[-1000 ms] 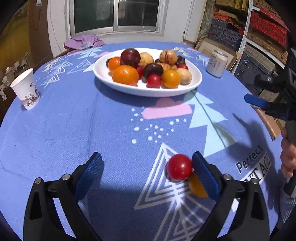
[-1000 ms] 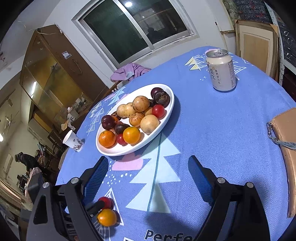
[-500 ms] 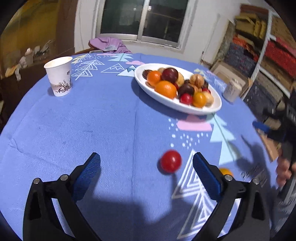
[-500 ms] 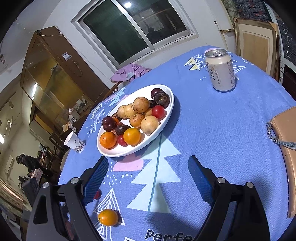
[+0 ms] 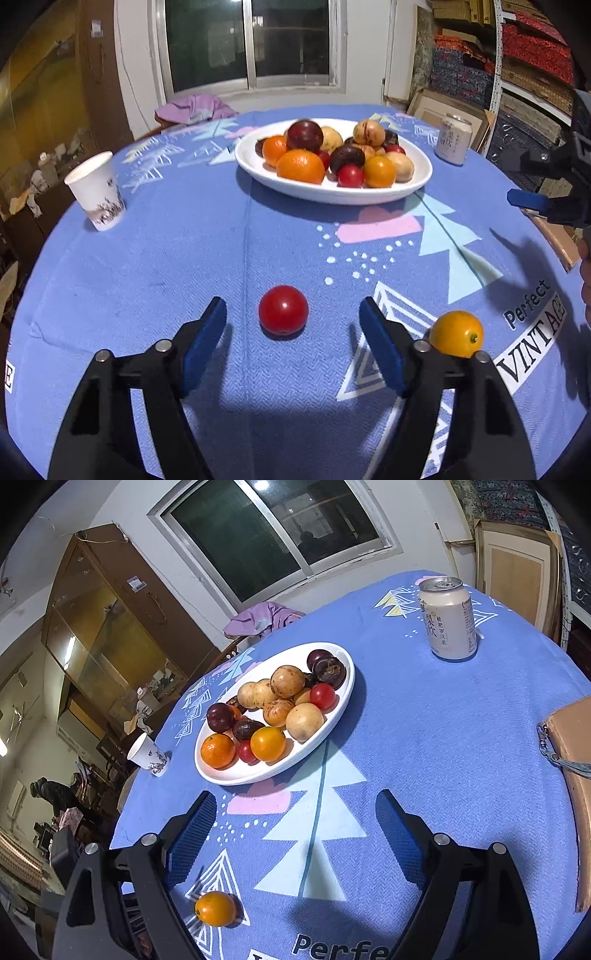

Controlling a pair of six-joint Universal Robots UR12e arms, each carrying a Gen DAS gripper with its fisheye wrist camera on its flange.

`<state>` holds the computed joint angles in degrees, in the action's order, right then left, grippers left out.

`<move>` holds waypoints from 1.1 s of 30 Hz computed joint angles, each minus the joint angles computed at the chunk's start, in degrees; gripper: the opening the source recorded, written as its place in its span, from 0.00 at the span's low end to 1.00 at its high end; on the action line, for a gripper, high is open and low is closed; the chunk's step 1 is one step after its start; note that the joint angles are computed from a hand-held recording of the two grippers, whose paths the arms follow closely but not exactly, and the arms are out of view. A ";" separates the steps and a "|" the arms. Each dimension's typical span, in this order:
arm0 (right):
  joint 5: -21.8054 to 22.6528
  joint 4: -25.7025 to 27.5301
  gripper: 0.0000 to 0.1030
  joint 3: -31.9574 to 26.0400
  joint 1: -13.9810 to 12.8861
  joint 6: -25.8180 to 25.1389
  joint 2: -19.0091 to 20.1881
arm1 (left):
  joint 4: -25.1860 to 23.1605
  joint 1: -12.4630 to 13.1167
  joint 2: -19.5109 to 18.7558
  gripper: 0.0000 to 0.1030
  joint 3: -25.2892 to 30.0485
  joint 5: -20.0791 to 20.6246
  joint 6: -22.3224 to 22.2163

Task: Organize fruits
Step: 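Move both open tools toward a red tomato and a small orange, then grasp the red tomato with the left tool while the right tool grasps the small orange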

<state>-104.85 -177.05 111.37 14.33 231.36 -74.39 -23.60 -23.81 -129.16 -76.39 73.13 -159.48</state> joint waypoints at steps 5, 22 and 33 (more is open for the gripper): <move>-0.02 0.20 0.86 -0.23 0.19 -0.46 0.09 | -1.03 0.05 -0.30 0.69 0.57 -0.78 -0.23; 0.10 2.07 0.86 -1.17 0.62 -2.18 0.56 | -5.72 0.06 -1.18 0.32 2.76 -1.79 -0.88; 3.67 4.22 0.86 -3.67 2.57 -11.99 1.79 | -4.84 0.43 -0.88 0.29 2.25 -1.41 -2.75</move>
<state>-101.18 -172.84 107.70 16.90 219.37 -72.60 -28.43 -23.38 -130.03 -74.14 71.72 -162.24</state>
